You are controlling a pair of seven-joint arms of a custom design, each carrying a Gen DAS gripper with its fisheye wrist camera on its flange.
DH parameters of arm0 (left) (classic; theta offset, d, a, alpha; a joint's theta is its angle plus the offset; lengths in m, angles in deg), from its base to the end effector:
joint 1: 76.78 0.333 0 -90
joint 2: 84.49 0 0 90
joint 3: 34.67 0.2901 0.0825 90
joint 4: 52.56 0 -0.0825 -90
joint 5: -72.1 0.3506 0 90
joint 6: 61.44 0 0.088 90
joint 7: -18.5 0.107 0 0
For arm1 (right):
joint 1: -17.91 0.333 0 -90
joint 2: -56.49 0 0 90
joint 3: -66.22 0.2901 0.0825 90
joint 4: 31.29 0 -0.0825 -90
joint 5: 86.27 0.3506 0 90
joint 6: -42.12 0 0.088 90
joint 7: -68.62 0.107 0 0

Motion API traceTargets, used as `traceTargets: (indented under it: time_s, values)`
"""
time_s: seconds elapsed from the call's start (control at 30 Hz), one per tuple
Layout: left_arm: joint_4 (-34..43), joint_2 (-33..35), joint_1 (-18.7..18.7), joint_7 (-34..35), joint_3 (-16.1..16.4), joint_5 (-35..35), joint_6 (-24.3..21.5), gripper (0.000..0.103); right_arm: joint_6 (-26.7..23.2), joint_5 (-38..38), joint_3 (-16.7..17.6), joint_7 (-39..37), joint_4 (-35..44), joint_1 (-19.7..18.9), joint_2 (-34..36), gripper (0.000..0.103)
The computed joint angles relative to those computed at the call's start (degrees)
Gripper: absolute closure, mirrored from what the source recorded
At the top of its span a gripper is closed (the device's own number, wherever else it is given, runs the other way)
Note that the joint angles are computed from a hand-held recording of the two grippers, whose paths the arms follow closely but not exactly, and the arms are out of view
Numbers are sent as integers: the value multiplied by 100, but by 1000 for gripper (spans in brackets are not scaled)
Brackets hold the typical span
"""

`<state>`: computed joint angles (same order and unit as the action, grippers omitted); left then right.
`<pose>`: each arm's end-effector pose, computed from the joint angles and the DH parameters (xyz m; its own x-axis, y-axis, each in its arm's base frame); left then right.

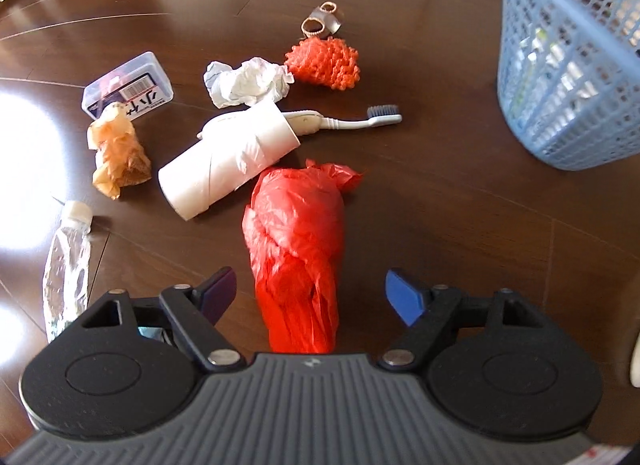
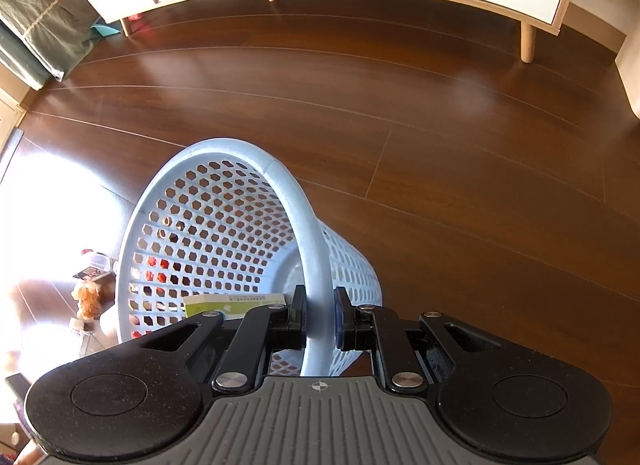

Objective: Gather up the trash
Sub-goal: 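Grasp the red plastic bag with the left gripper, then carry the red bag over the wastebasket and release it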

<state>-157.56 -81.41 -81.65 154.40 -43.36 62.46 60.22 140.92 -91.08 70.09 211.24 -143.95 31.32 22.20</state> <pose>0.5504 -0.1389 0.5055 -0.8174 -0.5741 -0.0471 -0.5412 0.7934 -0.2785 0.3352 0.1065 0.7011 -0.5456 -0.8132 -0.2027 -0.7536 0.5818 -0.3059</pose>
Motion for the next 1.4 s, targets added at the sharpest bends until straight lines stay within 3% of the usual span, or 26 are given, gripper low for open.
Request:
traceTargets:
  time_s: [0.1,0.2,0.43,0.57,0.77,1.0,1.17,1.23,1.3,1.4]
  values:
    - [-74,91,-65,-163,-33,188,234,34,-2,4,0,0,-6,-3,-7,94]
    - [-127,145,-109,-321,-40,368,320,67,-8,3,-2,-2,-11,-7,-13,94]
    - [-83,-84,-67,-159,-20,131,163,79,-35,-25,7,32,-50,-29,-44,94]
    - [440,-167,8,-169,19,-396,-386,80,-10,-1,27,42,-7,1,-14,94]
    - [1826,33,157,-588,68,-1511,-1476,80,13,-44,44,66,-46,0,-32,94]
    - [2681,212,105,-751,-100,-2377,-2230,79,27,-37,24,3,-43,17,-20,94]
    - [2821,229,-19,-812,-228,-2859,-2535,69,71,-46,19,-50,-73,22,-29,94]
    - [2817,173,-62,-772,-252,-2972,-2595,57,88,-32,7,-56,-89,19,-39,94]
    - [2721,67,-120,-680,-264,-2985,-2471,47,105,-24,-4,-80,-116,20,-59,94]
    - [2589,-30,-187,-625,-241,-2889,-2273,46,107,1,-8,-81,-154,17,-98,94]
